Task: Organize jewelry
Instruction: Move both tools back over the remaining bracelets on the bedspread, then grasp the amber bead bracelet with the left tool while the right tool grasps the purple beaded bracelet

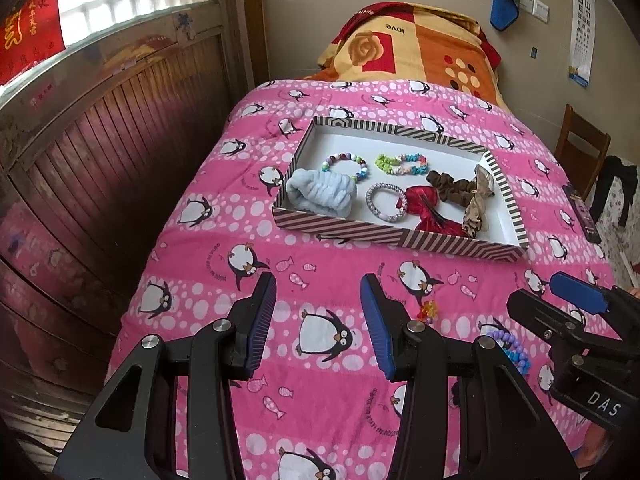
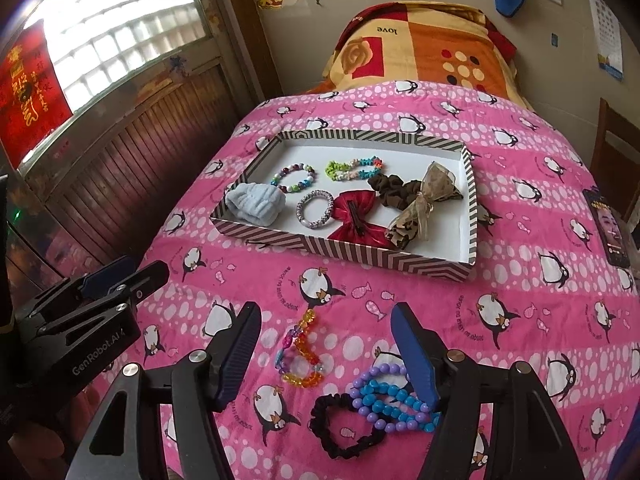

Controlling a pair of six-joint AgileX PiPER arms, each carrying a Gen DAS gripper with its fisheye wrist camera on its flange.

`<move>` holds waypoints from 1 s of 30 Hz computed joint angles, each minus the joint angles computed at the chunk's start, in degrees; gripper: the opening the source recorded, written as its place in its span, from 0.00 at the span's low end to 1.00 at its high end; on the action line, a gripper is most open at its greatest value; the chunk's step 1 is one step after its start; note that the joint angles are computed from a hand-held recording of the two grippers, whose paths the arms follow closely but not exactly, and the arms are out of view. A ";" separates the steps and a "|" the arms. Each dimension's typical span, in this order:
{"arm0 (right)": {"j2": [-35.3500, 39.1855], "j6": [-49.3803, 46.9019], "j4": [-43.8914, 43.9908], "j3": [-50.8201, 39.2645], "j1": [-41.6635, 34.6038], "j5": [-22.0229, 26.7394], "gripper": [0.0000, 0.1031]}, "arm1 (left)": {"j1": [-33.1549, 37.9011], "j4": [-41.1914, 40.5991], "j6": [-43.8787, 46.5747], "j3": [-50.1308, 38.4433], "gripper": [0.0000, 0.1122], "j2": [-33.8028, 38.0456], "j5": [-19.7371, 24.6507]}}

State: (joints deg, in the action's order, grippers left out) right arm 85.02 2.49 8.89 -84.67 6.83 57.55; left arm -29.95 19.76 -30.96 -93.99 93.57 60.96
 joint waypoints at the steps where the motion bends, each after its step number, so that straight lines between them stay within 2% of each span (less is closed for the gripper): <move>1: 0.01 -0.02 -0.09 0.01 -0.08 0.15 0.63 | -0.11 0.05 -0.20 0.18 0.38 0.00 -0.11; 5: -0.12 -0.94 -0.01 0.16 -0.77 0.38 0.63 | -0.08 -0.75 0.00 0.36 0.38 0.25 -0.30; 13: -2.22 -5.41 0.28 2.55 -5.33 -0.24 0.63 | 3.59 -10.73 5.41 1.60 0.39 -0.12 -1.83; 15: -2.58 -6.59 0.35 3.52 -7.26 0.01 0.63 | 5.18 -15.66 8.59 1.62 0.51 0.70 -1.41; 18: -2.82 -8.82 1.83 5.26 -10.41 0.39 0.63 | 6.27 -20.54 10.67 3.03 0.51 1.31 -2.01; 22: -2.42 -11.94 3.15 8.94 -13.86 1.15 0.62 | 6.03 -22.69 12.38 2.65 0.51 3.30 -0.95; 24: -2.13 -12.82 2.75 10.86 -14.28 0.66 0.48 | 5.91 -23.66 13.49 2.75 0.51 4.01 -1.02; 26: -1.11 -13.27 1.66 12.62 -13.89 -0.31 0.42 | 5.64 -24.37 14.50 2.42 0.51 4.86 -0.71; 30: 0.88 -14.96 1.09 13.97 -12.56 -1.47 0.40 | 5.37 -26.38 17.61 1.36 0.51 6.75 0.55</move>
State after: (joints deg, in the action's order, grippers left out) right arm 85.90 -12.48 9.98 -70.70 -5.74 56.08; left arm -24.58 -6.62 -13.35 -92.63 100.32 61.51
